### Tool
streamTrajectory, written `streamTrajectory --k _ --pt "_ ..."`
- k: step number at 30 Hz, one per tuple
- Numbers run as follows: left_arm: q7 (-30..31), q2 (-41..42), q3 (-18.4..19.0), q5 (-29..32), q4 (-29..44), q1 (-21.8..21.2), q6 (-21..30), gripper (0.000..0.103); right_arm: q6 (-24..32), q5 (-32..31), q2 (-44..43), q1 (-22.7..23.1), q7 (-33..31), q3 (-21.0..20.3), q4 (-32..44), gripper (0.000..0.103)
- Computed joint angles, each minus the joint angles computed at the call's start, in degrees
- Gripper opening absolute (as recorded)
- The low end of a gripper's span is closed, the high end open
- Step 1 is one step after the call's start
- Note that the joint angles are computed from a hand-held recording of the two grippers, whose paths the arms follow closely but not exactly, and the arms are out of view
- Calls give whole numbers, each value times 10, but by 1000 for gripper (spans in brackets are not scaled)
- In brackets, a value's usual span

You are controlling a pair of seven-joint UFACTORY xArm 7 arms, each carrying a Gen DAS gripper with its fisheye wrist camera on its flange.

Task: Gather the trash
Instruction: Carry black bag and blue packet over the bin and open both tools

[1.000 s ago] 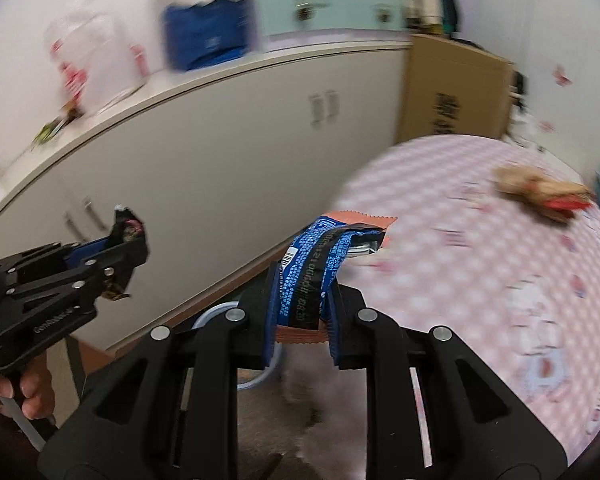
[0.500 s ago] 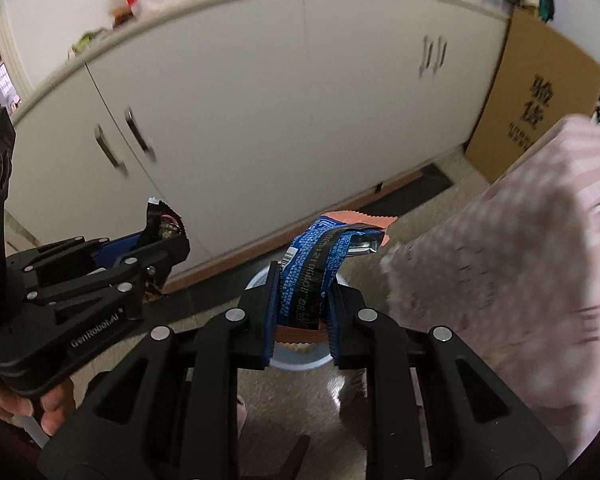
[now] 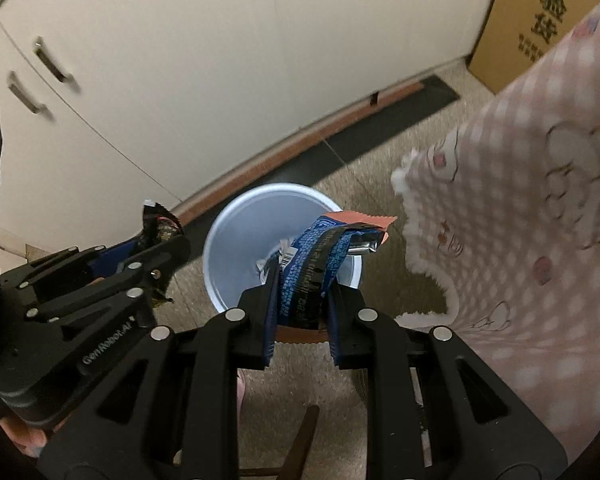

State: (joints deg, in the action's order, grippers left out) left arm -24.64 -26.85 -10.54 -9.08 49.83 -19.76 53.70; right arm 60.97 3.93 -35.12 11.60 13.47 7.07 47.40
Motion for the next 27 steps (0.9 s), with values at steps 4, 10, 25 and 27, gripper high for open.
streamTrajectory --k 4,10,25,27 --pt "-5 25 -9 8 -11 -1 -21 27 -20 3 15 -4 1 -6 -24 20" --pt "-1 61 -2 5 -7 -5 -39 40 -48 7 32 -7 6 -10 -46 21" --pt "-42 69 -28 125 10 6 -16 68 -57 2 42 -12 8 -14 -49 21" --pt "-43 67 -26 127 8 6 -17 68 -58 0 44 -13 8 -13 -49 21"
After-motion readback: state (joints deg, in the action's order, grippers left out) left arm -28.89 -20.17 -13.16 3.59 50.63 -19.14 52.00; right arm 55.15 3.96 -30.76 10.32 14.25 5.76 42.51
